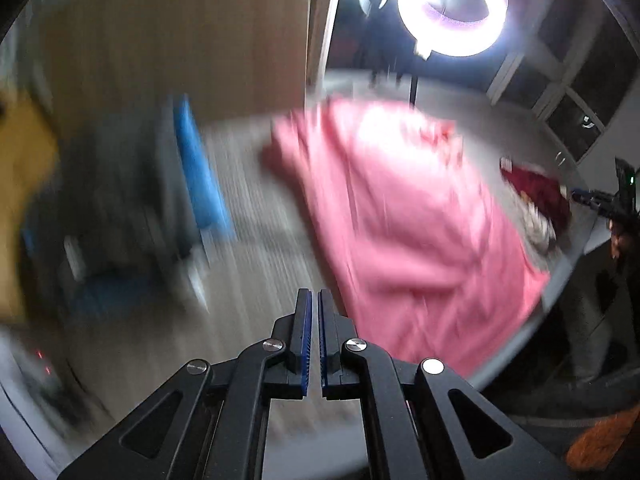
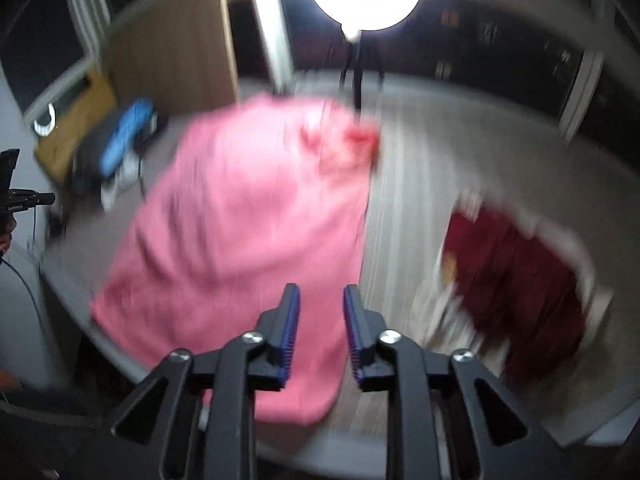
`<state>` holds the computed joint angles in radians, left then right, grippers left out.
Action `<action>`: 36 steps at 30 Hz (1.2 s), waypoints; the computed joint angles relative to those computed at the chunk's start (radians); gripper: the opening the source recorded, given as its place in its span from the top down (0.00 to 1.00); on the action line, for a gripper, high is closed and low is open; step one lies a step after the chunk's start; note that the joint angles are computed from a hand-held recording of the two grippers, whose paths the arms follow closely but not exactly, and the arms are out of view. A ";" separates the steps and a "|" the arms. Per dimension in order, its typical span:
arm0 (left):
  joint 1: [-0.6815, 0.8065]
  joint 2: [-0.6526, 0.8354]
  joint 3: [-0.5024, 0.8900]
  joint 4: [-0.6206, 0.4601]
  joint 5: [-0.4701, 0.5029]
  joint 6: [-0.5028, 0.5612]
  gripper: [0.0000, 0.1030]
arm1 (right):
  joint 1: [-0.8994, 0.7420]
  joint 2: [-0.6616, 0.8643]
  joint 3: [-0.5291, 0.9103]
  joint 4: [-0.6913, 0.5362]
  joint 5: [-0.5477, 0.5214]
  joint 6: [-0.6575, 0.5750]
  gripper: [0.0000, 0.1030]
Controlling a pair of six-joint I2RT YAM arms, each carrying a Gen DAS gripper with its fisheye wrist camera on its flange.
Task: Fold clothes
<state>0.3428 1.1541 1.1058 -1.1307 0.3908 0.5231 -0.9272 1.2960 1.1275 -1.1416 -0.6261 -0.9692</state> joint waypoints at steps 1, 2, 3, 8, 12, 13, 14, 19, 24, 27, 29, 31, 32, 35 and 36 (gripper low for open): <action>0.000 0.084 0.105 0.026 0.008 0.014 0.98 | 0.047 0.014 0.052 0.039 -0.017 0.073 0.55; -0.016 0.148 0.174 0.047 0.011 0.010 0.98 | 0.101 0.017 0.075 0.110 -0.005 0.159 0.54; -0.028 0.227 0.275 0.042 0.036 -0.019 0.98 | 0.168 0.039 0.108 0.191 0.035 0.257 0.54; -0.110 0.472 0.558 0.124 0.061 -0.205 0.98 | 0.365 0.250 0.216 0.462 0.191 0.490 0.54; -0.190 0.543 0.498 0.225 0.029 -0.280 0.98 | 0.435 0.512 0.312 0.536 0.228 0.580 0.54; -0.216 0.560 0.470 0.249 0.003 -0.290 0.97 | 0.448 0.579 0.337 0.551 0.239 0.595 0.54; -0.242 0.580 0.445 0.274 -0.024 -0.300 0.97 | 0.456 0.643 0.371 0.558 0.235 0.612 0.54; -0.292 0.706 0.412 0.349 -0.052 -0.375 0.97 | 0.491 0.971 0.678 0.467 0.187 0.704 0.54; -0.306 0.828 0.462 0.357 -0.080 -0.407 0.97 | 0.516 1.197 0.959 0.337 0.156 0.712 0.54; -0.310 0.896 0.507 0.363 -0.084 -0.422 0.97 | 0.509 1.255 1.040 0.281 0.106 0.671 0.97; -0.315 0.926 0.536 0.354 -0.093 -0.418 0.97 | 0.492 1.187 0.938 0.386 0.097 0.657 0.97; -0.324 0.956 0.558 0.352 -0.103 -0.411 0.97 | 0.457 1.120 0.843 0.538 0.106 0.718 0.97; -0.328 0.971 0.570 0.350 -0.108 -0.408 0.97 | 0.439 1.093 0.807 0.611 0.115 0.758 0.97; -0.344 1.040 0.624 0.335 -0.123 -0.396 0.97 | 0.431 1.151 0.920 0.530 0.158 0.788 0.93; -0.346 1.058 0.641 0.329 -0.125 -0.395 0.97 | 0.431 1.181 0.976 0.483 0.173 0.793 0.83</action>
<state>-0.0027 2.2125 1.7471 -0.8017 0.2659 0.1280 -0.4963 2.4769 2.1031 -0.6590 -0.4533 -0.1763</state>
